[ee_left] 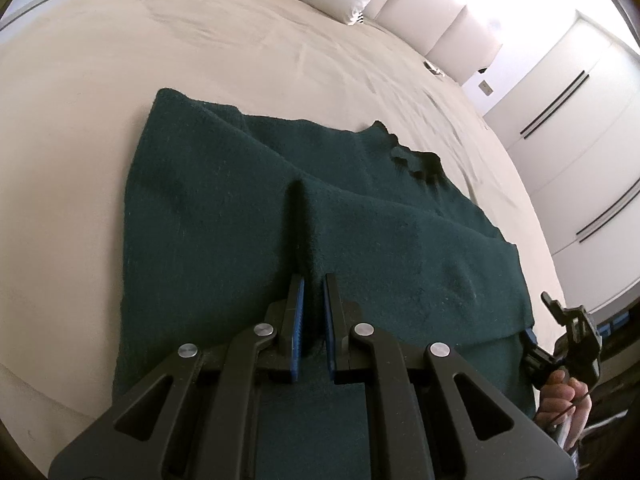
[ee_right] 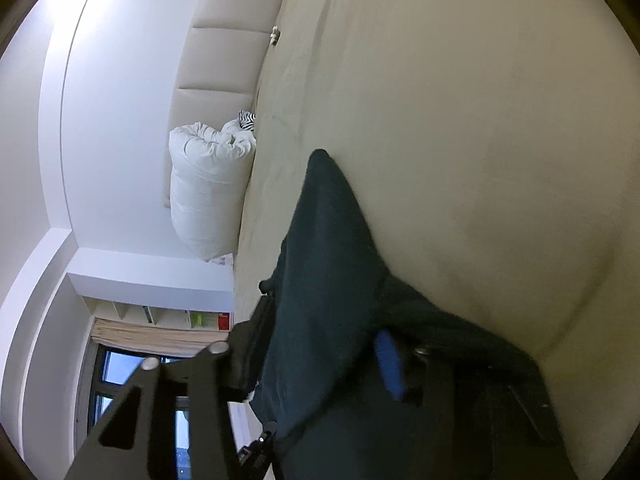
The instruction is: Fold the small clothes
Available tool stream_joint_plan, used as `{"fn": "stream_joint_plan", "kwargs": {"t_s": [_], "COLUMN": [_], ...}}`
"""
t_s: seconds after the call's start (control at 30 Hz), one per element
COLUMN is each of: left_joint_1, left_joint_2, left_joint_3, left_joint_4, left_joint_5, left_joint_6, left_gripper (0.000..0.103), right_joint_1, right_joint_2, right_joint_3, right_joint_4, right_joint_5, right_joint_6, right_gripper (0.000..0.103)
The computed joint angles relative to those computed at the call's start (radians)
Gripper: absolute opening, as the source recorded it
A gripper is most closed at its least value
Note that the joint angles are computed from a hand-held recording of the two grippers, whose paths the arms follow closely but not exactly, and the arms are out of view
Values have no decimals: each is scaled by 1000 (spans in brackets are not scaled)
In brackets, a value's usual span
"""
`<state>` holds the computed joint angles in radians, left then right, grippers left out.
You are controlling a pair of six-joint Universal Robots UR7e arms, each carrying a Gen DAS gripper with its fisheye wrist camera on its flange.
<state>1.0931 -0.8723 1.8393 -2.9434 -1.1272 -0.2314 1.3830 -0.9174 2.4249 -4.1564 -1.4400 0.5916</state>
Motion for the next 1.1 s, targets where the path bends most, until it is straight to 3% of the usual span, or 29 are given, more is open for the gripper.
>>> {"fn": "stream_joint_plan", "kwargs": {"t_s": [0.17, 0.27, 0.33, 0.4, 0.43, 0.5, 0.6, 0.73, 0.8, 0.83, 0.97, 1.1], "left_joint_1": [14, 24, 8, -31, -44, -67, -61, -18, 19, 30, 60, 42], "left_joint_2": [-4, -27, -52, -75, -78, -58, 8, 113, 143, 144, 137, 115], "left_joint_3": [3, 3, 16, 44, 44, 10, -82, -220, -248, -235, -212, -175], "left_joint_4": [-10, 15, 18, -32, -54, -55, -10, 126, 128, 79, 11, 17], "left_joint_5": [-25, -50, -2, 91, 105, 129, 83, 57, 33, 5, -67, -34], "left_joint_6": [0, -14, -13, 13, 40, 111, 192, 212, 224, 247, 285, 295], "left_gripper": [8, 8, 8, 8, 8, 8, 9, 8, 8, 8, 8, 8], "right_joint_1": [60, 146, 191, 234, 239, 216, 171, 92, 67, 51, -12, 4], "right_joint_2": [-56, -129, -162, -197, -205, -216, -202, -181, -165, -160, -182, -244], "right_joint_3": [7, 22, 21, -2, -19, -69, -159, -266, -304, -306, -231, -126], "right_joint_4": [101, 203, 226, 271, 291, 374, 481, 690, 777, 788, 725, 691], "right_joint_5": [-102, -244, -301, -359, -352, -266, -154, -40, -72, -80, 51, 42], "right_joint_6": [0, -11, -62, -134, -170, -234, -318, -338, -349, -347, -387, -442], "right_gripper": [57, 64, 64, 65, 65, 66, 66, 66, 65, 61, 58, 65]}}
